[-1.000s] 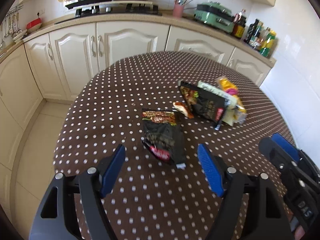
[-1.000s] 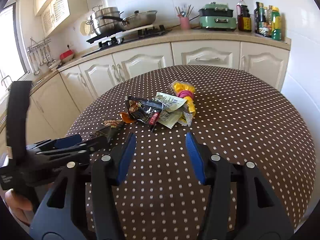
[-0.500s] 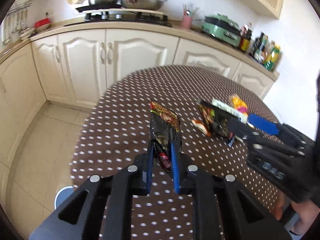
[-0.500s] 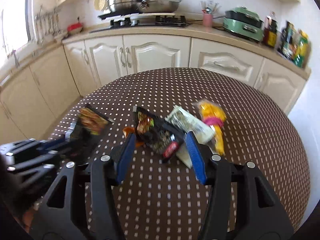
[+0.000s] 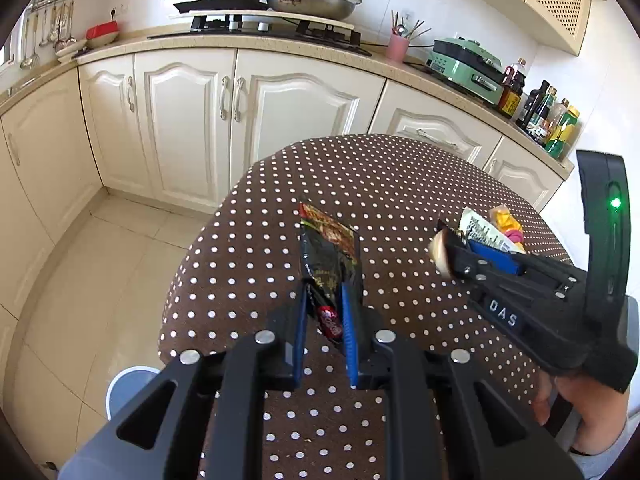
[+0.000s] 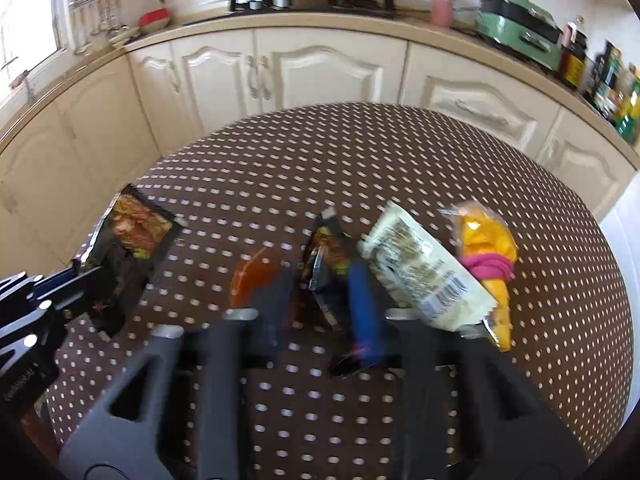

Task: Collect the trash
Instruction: 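Grasp the black snack wrapper with the left tool while the right tool grasps another dark wrapper, then carry both wrappers over the blue bucket and open both tools to drop them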

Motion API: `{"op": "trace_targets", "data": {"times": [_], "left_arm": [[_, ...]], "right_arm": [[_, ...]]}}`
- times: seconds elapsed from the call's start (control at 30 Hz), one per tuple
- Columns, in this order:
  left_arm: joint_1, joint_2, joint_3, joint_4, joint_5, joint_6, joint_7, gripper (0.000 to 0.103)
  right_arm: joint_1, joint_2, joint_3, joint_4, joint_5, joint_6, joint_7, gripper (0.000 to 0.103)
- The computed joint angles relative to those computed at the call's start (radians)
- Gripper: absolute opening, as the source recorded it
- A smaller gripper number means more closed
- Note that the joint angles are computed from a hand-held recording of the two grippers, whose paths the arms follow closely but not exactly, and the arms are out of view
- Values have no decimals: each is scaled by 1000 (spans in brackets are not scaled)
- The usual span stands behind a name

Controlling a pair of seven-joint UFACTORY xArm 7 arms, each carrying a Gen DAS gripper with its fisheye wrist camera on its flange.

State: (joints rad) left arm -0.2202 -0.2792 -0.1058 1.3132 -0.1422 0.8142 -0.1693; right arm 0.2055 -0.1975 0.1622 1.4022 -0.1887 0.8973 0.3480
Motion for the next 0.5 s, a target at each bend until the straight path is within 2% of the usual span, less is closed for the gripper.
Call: {"op": "trace_targets", "data": {"times": [0.07,0.27,0.5], "left_arm": [[-5,-8,7,-8,-19,-1,12,16],[-12,-58,23,-39,-55,-4,48,16],[-2,-167,68,-100,-98,4,94,13]], "right_arm": [[-2,-12,-2,-9,6,-4,11,16],[-10,-86,25,-55,-33,-43,63,15],[16,-144,64,-50,6,-96,81,15]]}}
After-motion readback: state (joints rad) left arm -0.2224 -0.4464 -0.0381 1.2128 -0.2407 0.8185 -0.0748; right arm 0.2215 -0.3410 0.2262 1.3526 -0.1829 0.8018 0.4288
